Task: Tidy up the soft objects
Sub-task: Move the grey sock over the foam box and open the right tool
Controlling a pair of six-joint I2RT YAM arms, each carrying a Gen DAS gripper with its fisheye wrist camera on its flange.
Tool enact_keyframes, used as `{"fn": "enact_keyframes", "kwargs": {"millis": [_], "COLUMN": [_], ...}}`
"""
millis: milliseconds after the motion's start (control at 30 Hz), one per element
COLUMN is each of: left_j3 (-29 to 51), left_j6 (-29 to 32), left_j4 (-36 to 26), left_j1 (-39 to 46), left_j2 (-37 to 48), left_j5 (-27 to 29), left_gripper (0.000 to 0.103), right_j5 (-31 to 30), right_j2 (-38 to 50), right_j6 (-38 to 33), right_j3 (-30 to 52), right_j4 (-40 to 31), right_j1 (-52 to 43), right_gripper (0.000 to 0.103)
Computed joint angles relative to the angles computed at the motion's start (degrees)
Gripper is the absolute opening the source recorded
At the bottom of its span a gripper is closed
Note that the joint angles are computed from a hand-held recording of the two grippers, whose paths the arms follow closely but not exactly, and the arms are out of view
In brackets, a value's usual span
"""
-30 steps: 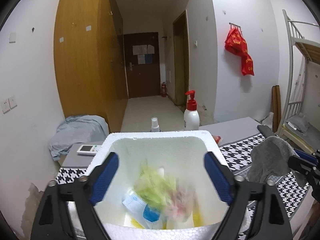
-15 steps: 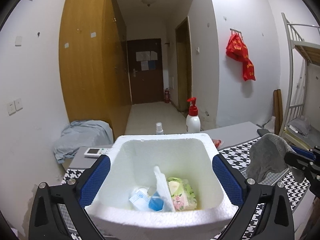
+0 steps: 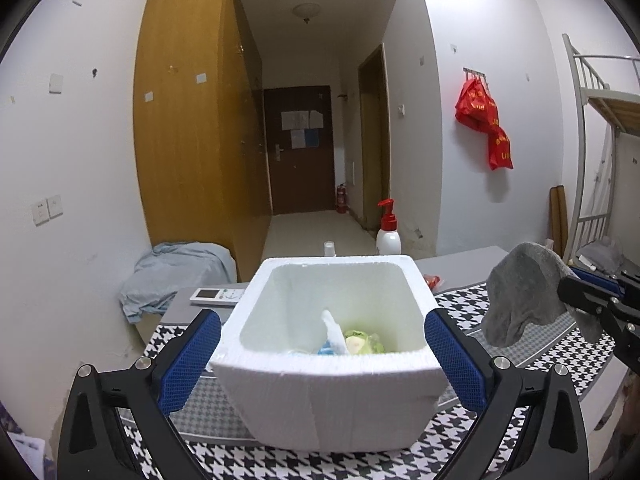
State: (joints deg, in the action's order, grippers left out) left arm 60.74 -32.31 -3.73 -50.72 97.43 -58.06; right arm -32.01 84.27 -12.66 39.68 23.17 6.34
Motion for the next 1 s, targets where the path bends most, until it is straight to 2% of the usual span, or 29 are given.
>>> {"fn": "enact_keyframes", "kwargs": {"millis": [467, 1000], "left_j3": [-2.8, -4.6], "left_j6": [-8.3, -29.5], "left_j4": [-6.5, -23.7], "left_j1": [-5.5, -8.2], "left_j2": [-2.8, -3.8], "left_j5": [-6.2, -9.8], "left_gripper": [0.102, 0.102], "right_j5": [-0.1, -0.4], "right_j2": [-3.5, -2.8], "right_j6": [0.5, -0.3], "right_j3": [-2.1, 1.1], "right_j4": [1.4, 0.6], "right_j1": [2.2, 8.2], "right_gripper": [0.018, 0.018]}}
